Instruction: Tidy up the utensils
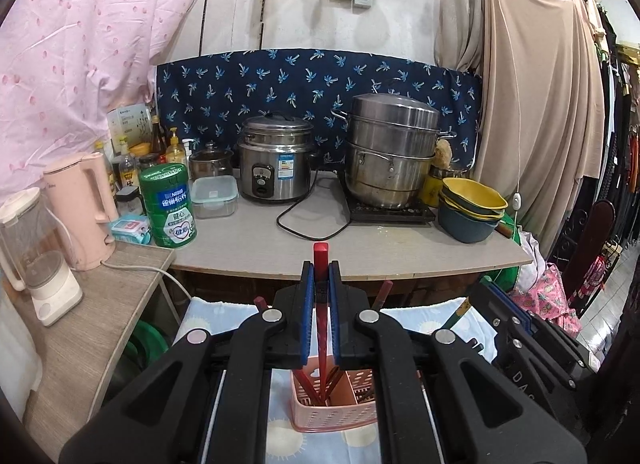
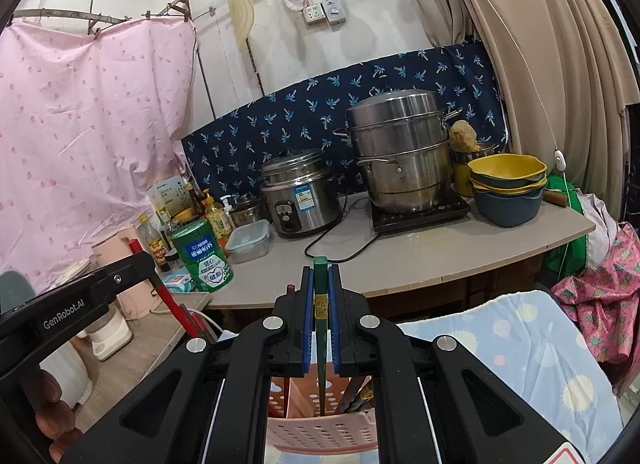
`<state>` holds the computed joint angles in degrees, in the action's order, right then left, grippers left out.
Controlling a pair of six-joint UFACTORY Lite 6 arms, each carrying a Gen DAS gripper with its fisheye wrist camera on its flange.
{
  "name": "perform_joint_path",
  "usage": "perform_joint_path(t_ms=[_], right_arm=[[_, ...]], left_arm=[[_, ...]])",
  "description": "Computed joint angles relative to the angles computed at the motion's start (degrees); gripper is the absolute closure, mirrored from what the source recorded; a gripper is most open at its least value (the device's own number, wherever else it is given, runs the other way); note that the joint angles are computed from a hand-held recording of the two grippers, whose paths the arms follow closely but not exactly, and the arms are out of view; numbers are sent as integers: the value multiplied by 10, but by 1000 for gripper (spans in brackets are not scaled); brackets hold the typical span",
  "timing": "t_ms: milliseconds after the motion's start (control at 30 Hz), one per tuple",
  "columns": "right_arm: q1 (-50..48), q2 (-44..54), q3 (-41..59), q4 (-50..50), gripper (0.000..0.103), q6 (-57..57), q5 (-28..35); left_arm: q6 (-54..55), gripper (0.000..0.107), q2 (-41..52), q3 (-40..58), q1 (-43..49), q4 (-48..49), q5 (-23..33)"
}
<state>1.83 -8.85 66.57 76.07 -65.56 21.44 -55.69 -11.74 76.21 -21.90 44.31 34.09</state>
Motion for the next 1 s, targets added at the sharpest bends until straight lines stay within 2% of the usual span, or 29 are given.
perform_joint_path(t_ms=[100,200,267,333,500,667,767,800,867,1000], right_arm=[[4,8,1,-14,96,11,3],[4,3,-12,-1,91,-7,-3],[4,2,-17,-1,89,-8,-3],[1,-2,-24,3,82,-11,-2],[-5,-13,-38,8,78,-16,3],[-11,-30,-51,-1,67,-10,10],[-15,-53,-71,-13,64,-3,13],[-18,-62,-78,-19,63,3,15],[-22,-81,-93,-38,63,22,20],[-39,-115,-117,-68,62,49,37]], left_arm=[[0,100,5,-3,-1,-2,-2],[-25,97,4,-12,-11,22,6],[-34,81,3,-18,-15,27,8],[-49,72,-2,-26,-20,37,9],[-53,71,-9,-37,-26,38,15],[-66,71,-21,-50,-44,48,33],[-74,70,-29,-60,-58,52,45],[-78,69,-33,-63,-65,54,53],[-90,59,-42,-70,-79,64,66],[-108,59,-62,-85,-107,76,90]])
